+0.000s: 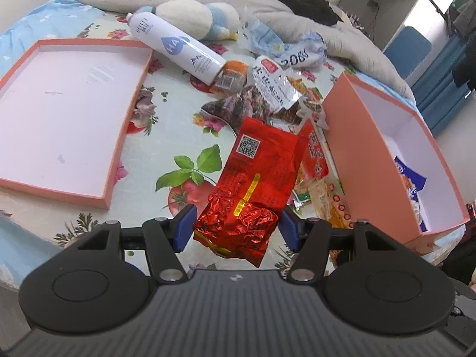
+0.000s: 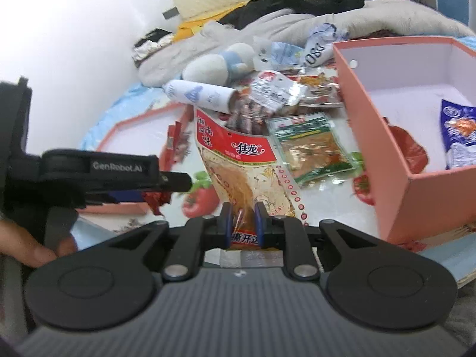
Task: Organize snacks
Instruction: 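Carry both packets into the pink box and open both tools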
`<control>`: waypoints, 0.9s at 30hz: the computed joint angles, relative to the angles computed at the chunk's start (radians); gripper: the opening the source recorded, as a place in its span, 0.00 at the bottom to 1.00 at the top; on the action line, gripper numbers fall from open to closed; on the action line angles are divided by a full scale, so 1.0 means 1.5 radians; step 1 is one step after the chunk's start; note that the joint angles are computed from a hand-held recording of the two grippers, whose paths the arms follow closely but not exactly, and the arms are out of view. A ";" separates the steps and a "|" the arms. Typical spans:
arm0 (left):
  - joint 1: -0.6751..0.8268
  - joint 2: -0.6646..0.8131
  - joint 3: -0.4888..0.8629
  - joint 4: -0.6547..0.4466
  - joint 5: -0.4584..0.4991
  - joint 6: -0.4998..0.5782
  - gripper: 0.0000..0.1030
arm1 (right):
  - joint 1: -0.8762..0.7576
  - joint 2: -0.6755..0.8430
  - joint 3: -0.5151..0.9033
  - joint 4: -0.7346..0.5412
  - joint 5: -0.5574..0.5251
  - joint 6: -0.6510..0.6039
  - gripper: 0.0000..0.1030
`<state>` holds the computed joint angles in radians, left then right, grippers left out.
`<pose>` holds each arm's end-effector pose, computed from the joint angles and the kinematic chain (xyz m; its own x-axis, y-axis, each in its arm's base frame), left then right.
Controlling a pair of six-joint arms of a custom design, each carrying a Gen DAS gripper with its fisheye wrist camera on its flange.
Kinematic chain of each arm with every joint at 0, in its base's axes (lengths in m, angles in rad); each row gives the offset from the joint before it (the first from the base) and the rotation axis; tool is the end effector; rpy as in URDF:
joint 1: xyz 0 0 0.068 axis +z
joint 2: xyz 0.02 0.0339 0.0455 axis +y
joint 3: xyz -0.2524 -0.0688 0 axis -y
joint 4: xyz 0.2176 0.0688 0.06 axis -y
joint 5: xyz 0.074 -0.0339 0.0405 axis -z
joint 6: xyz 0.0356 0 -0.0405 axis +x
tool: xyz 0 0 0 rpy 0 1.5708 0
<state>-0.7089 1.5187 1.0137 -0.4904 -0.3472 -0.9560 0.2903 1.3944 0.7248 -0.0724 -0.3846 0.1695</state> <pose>0.2241 -0.1762 0.2226 -0.7526 -0.3665 -0.5471 -0.2482 0.9274 -0.2799 0.2476 0.0879 0.2017 -0.7277 -0.0542 -0.6838 -0.4135 0.8300 0.3742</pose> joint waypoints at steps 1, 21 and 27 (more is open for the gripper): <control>-0.002 -0.007 0.002 -0.005 -0.003 -0.002 0.63 | 0.002 -0.004 0.002 -0.001 0.000 0.001 0.17; -0.113 0.078 0.247 -0.079 -0.059 0.025 0.63 | -0.144 -0.156 0.031 -0.100 0.013 -0.101 0.17; -0.117 0.191 0.370 -0.058 -0.025 0.074 0.63 | -0.231 -0.133 0.049 -0.087 -0.006 -0.135 0.17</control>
<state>-0.8837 1.8050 1.5683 -0.5775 -0.3854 -0.8454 -0.0562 1.1944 0.7988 -0.2021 -0.3930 -0.0325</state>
